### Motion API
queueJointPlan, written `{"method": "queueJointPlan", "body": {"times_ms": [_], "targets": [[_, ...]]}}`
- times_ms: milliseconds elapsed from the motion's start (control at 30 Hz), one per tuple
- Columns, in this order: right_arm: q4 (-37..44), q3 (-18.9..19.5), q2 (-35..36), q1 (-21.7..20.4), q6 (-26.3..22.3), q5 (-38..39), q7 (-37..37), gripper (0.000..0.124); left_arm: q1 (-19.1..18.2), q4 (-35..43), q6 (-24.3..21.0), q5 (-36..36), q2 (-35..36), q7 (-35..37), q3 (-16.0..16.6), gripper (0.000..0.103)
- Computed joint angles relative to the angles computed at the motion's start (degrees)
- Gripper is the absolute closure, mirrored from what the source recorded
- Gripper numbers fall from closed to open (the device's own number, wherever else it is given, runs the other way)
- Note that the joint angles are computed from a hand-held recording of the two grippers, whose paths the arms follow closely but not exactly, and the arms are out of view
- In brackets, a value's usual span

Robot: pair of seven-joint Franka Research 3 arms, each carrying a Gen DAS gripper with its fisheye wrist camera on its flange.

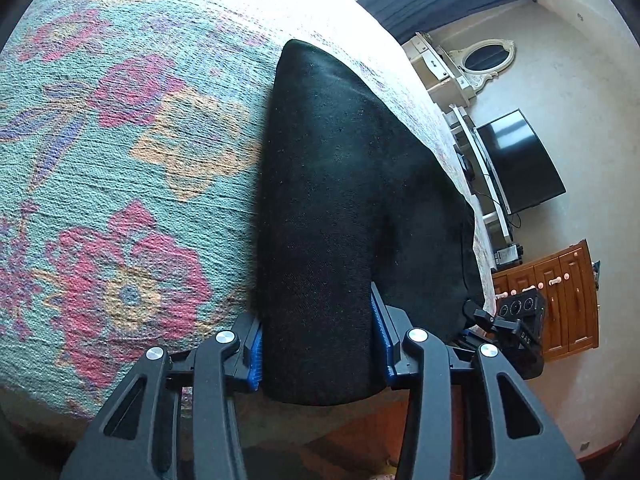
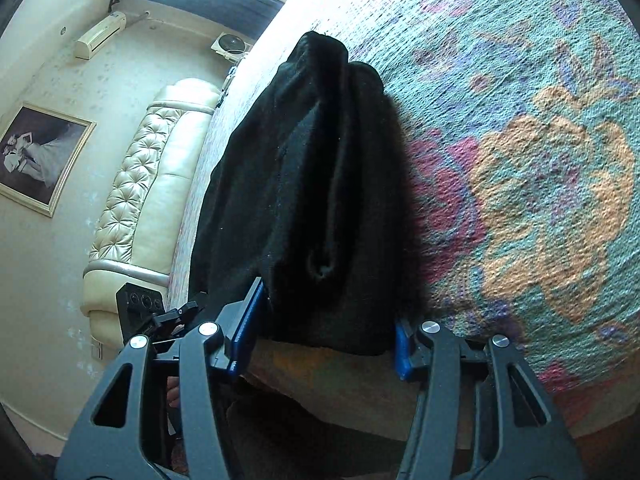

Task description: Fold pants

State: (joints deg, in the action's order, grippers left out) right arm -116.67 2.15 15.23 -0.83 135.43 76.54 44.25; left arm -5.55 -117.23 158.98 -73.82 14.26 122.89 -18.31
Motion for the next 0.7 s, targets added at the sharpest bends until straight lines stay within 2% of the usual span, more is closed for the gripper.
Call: {"method": "queueJointPlan", "body": {"times_ms": [167,467,700], "targets": [[-0.6,0.4,-0.5,0.8,1.4,0.3,0.4,0.071,0.0,0.3,1.3,1.7,0.2,-0.9,-0.1,0.062],[1.1,1.2,0.6,2.4,2.3,-1.9,2.7,0.072,1.1,-1.8,2.1,-1.7,-1.3,2.5,0.3,0.062],[4.2,2.7,2.9,4.0,2.9,-4.4,5.1,0.072,1.1,-4.1,2.6,-5.9,-3.3,4.9,2.2,0.062]]}}
